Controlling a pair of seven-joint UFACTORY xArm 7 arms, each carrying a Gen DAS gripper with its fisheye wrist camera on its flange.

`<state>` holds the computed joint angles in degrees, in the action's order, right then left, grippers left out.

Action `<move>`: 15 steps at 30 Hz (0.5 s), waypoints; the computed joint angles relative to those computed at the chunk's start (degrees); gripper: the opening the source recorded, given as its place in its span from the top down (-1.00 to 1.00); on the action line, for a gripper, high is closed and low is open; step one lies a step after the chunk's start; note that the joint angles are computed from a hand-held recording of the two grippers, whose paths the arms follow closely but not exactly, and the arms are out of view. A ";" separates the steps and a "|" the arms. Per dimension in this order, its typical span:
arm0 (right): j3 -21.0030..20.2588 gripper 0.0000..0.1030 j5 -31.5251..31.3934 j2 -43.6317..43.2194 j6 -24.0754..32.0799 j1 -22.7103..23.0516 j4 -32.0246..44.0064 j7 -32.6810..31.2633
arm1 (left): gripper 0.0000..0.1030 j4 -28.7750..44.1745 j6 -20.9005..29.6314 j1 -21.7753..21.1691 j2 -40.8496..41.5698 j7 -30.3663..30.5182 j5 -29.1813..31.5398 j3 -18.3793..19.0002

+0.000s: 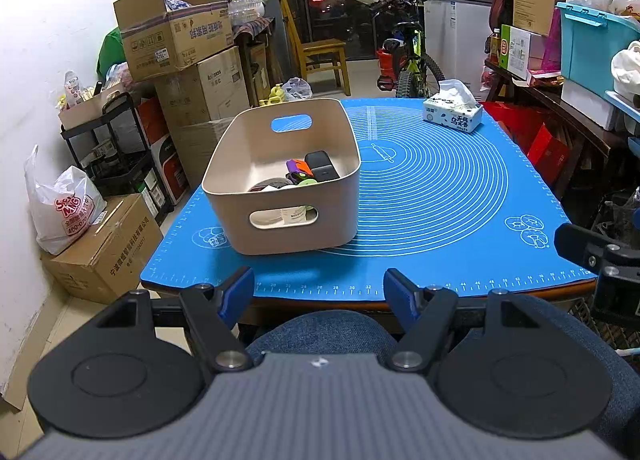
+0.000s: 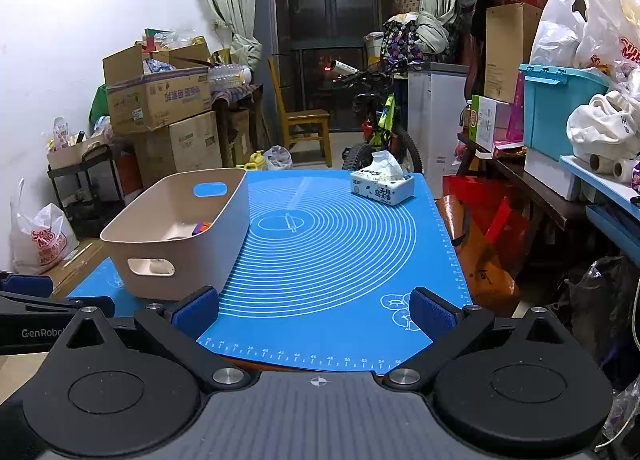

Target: Organize rigid objects

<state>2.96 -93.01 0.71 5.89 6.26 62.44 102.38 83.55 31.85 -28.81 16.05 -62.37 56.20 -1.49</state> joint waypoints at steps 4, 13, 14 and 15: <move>-0.01 -0.95 -0.52 0.11 0.03 0.01 0.12 0.40 | -0.40 -0.01 -0.01 -0.01 0.00 0.04 -0.05 0.02; -0.19 -0.96 -0.06 0.24 -0.14 -0.12 0.27 0.28 | -0.40 -0.03 0.00 0.02 -0.02 0.09 -0.06 0.05; -0.24 -0.96 -0.19 0.29 -0.24 -0.18 0.34 0.31 | -0.40 -0.04 0.02 0.01 -0.02 0.08 -0.09 0.04; -0.25 -0.96 -0.26 0.32 -0.27 -0.21 0.36 0.31 | -0.40 -0.04 0.02 0.01 -0.02 0.08 -0.09 0.04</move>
